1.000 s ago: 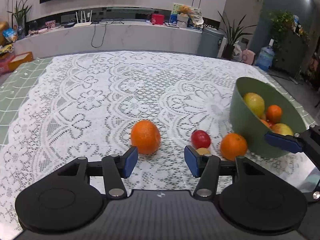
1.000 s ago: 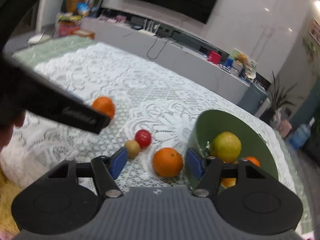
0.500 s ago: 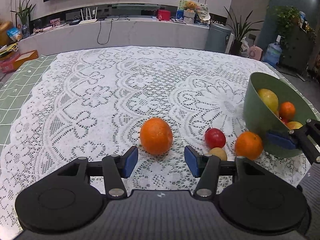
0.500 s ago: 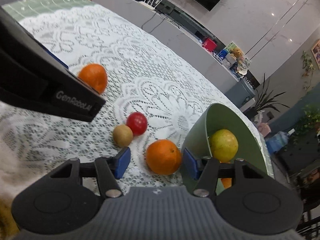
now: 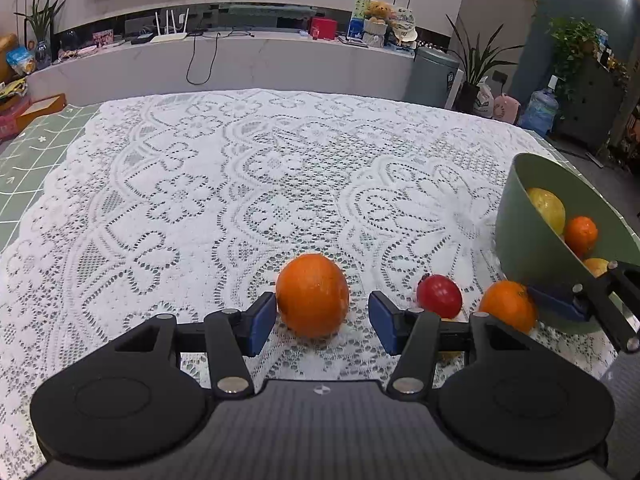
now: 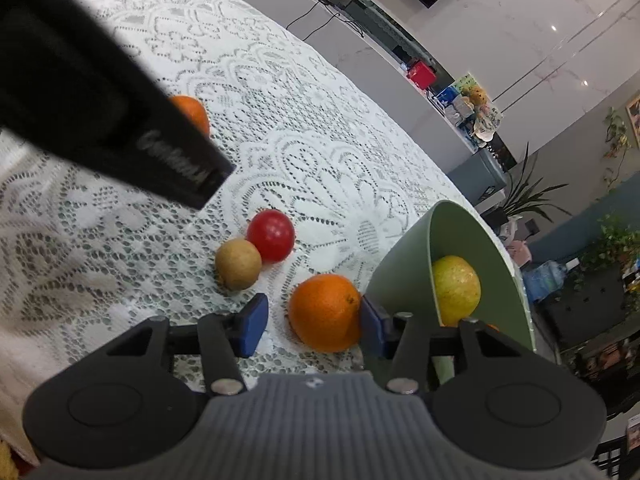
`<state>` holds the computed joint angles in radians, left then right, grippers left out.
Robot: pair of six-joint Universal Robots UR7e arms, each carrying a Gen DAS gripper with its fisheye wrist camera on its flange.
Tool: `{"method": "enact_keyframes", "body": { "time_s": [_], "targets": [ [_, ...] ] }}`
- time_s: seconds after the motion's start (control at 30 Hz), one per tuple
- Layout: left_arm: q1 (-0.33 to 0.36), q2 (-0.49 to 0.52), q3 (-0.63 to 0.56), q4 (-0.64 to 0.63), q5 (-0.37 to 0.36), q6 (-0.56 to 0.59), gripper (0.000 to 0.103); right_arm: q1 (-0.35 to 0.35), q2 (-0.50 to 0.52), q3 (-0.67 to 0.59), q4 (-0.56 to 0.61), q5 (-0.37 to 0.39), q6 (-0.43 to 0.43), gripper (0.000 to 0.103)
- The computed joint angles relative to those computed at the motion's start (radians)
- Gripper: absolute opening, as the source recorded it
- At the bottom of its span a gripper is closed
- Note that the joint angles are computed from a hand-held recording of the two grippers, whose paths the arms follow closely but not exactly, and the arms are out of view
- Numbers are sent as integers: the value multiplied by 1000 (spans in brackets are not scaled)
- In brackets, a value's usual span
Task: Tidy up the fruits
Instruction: 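Grasp an orange with the left tool while the right tool grasps another orange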
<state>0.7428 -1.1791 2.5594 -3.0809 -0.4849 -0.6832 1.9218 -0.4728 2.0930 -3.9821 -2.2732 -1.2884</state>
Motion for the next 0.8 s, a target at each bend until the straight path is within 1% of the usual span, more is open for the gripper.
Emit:
{"method": "enact_keyframes", "body": {
  "time_s": [0.07, 0.2, 0.33, 0.37, 0.47, 0.5, 0.67, 0.8],
  "targets": [
    [11, 3, -3, -9, -5, 4, 61, 2, 10, -5, -17, -7, -17, 47],
    [29, -4, -9, 0, -20, -7, 51, 6, 35, -24, -46, -27, -48, 49],
    [39, 7, -8, -51, -32, 13, 48, 12, 45, -25, -61, -35, -59, 48],
    [39, 10, -8, -59, -32, 19, 46, 13, 48, -25, -69, -37, -64, 47],
    [34, 10, -5, -53, -30, 16, 45, 13, 51, -24, -89, -38, -76, 40],
    [34, 9, -5, -52, -31, 14, 45, 14, 51, -23, -97, -37, -76, 37],
    [29, -6, 1, -40, -37, -7, 44, 8, 33, -9, -78, -20, -52, 36],
    [8, -18, 10, -28, -30, -25, 44, -1, -3, 23, -69, 22, -16, 35]
  ]
}}
